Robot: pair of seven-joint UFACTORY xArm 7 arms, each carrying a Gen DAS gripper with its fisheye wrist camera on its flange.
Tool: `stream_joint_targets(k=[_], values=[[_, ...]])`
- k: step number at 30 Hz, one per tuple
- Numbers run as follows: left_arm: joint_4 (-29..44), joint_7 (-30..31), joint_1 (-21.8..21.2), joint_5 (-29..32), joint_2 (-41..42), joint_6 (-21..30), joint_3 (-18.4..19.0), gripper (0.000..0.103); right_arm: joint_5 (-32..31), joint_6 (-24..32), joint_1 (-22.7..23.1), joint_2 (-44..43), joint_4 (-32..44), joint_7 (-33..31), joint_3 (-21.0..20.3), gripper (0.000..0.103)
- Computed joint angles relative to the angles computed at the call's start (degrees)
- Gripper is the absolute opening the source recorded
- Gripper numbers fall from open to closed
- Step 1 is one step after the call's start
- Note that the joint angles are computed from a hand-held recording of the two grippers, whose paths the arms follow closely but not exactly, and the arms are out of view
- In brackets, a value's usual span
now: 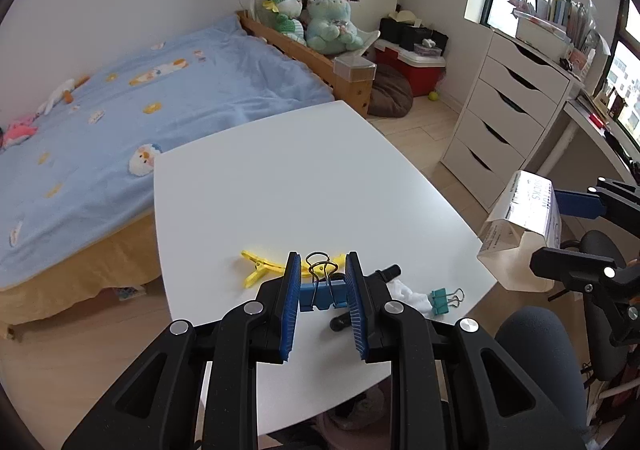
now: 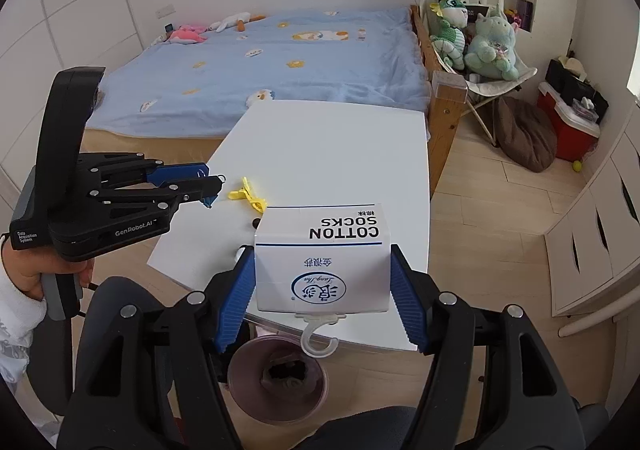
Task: Collect trash
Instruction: 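Carry both items over the trash bin while the left tool opens, dropping the blue clip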
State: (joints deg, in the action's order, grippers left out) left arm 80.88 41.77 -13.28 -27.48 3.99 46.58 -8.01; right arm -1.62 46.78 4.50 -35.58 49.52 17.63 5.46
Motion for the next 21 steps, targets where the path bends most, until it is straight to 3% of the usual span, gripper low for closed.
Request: stream_joint_targets(k=[12,21], values=[[-11.88,7.13,-0.68,-6.71,-12.92,0.18,3.59,0.023,1.22,1.72,2.81,-6.03,-2.09,0.01,1.59,0.064],[-20.32,9.42,-2.39,-8.54,-20.31,1.45,6.21,0.023,3.0,4.53,4.67,-11.83,-5.34,1.86,2.8,0.064]])
